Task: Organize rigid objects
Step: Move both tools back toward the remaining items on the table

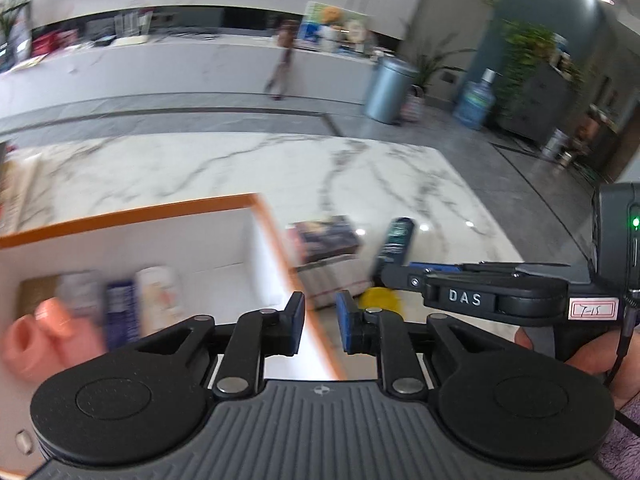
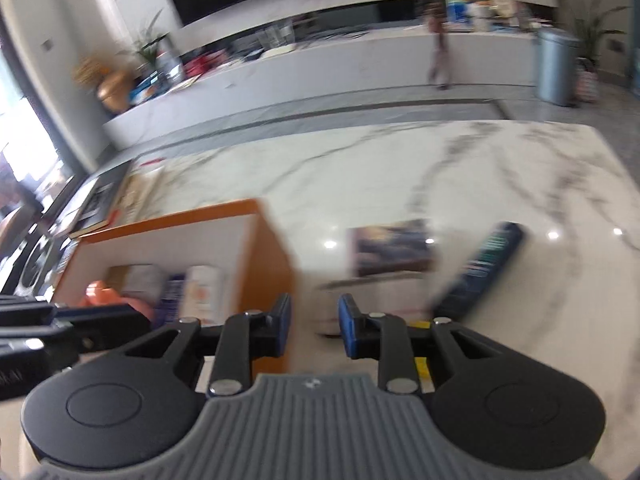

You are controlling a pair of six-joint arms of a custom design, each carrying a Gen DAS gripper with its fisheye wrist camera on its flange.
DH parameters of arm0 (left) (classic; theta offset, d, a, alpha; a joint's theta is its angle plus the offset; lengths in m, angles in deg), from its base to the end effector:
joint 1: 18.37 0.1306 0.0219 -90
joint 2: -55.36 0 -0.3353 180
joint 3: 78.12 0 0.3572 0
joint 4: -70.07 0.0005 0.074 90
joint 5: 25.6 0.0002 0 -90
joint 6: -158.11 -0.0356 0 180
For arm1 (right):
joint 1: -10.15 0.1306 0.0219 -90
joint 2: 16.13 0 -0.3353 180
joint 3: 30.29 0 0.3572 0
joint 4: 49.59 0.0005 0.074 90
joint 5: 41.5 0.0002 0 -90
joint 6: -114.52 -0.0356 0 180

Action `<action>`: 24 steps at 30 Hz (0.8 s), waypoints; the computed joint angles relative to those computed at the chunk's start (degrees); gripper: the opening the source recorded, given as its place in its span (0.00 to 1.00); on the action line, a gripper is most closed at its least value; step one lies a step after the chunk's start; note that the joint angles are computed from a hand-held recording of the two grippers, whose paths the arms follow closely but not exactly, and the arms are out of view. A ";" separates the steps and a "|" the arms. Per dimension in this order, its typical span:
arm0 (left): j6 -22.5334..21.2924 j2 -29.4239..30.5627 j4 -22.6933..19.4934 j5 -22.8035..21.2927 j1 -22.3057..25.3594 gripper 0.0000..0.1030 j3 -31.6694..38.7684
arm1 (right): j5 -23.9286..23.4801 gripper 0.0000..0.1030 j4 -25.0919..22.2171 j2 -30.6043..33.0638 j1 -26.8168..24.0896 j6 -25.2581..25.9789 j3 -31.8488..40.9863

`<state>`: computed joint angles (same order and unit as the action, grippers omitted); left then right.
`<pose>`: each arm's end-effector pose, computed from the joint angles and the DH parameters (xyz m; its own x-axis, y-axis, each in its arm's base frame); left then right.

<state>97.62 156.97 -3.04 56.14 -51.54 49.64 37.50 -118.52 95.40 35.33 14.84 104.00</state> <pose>0.4080 -0.2612 0.5365 -0.7587 -0.0865 -0.6457 0.0984 0.9646 -0.2448 0.4947 0.2395 0.5020 -0.7339 -0.1626 -0.6595 -0.4198 0.8719 0.2521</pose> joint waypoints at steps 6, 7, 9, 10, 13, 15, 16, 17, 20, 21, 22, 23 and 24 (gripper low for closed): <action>-1.44 9.76 0.20 0.48 -3.42 0.45 8.48 | 1.20 0.29 3.57 -6.40 -6.65 2.60 -11.14; -1.60 11.16 0.45 0.24 -3.87 0.53 9.25 | 0.92 0.29 4.03 -6.79 -7.49 2.29 -12.28; -2.27 14.82 -1.05 -1.23 -4.95 0.58 12.49 | 0.04 0.29 5.67 -7.62 -8.92 1.42 -14.80; -3.06 16.21 -1.43 -1.94 -5.42 0.64 13.46 | 0.09 0.34 6.65 -7.87 -9.48 0.84 -15.82; -5.36 20.51 -2.70 -3.98 -6.16 0.75 16.40 | -0.61 0.39 10.07 -8.28 -11.02 -1.24 -18.28; -5.55 23.04 -4.49 -4.38 -6.31 0.76 18.57 | -1.66 0.39 13.21 -8.60 -12.01 -3.07 -20.21; -5.59 24.38 -5.22 -4.71 -6.34 0.76 19.85 | -2.09 0.39 14.00 -8.51 -12.48 -3.88 -20.65; -5.59 25.07 -5.47 -5.15 -6.38 0.76 20.25 | -2.72 0.39 14.20 -8.09 -12.89 -4.71 -20.61; -4.58 27.90 -6.79 -5.42 -6.49 0.77 23.06 | -4.22 0.40 13.47 -6.34 -13.61 -6.55 -19.70; -3.98 28.87 -7.54 -5.43 -6.52 0.77 24.20 | -4.23 0.40 13.25 -5.72 -13.64 -7.18 -19.30; -3.38 29.14 -7.65 -5.52 -6.58 0.77 24.25 | -4.20 0.39 13.01 -5.25 -13.71 -7.73 -18.97; -2.87 29.41 -7.71 -5.67 -6.70 0.77 24.37 | -4.15 0.40 12.77 -4.85 -13.75 -8.25 -18.65; -2.58 30.03 -8.00 -5.74 -6.76 0.77 25.06 | -4.50 0.39 12.79 -4.62 -13.83 -8.62 -18.62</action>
<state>95.05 187.00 -11.05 50.39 -58.30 74.70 33.01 -105.73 90.78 21.50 6.22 85.38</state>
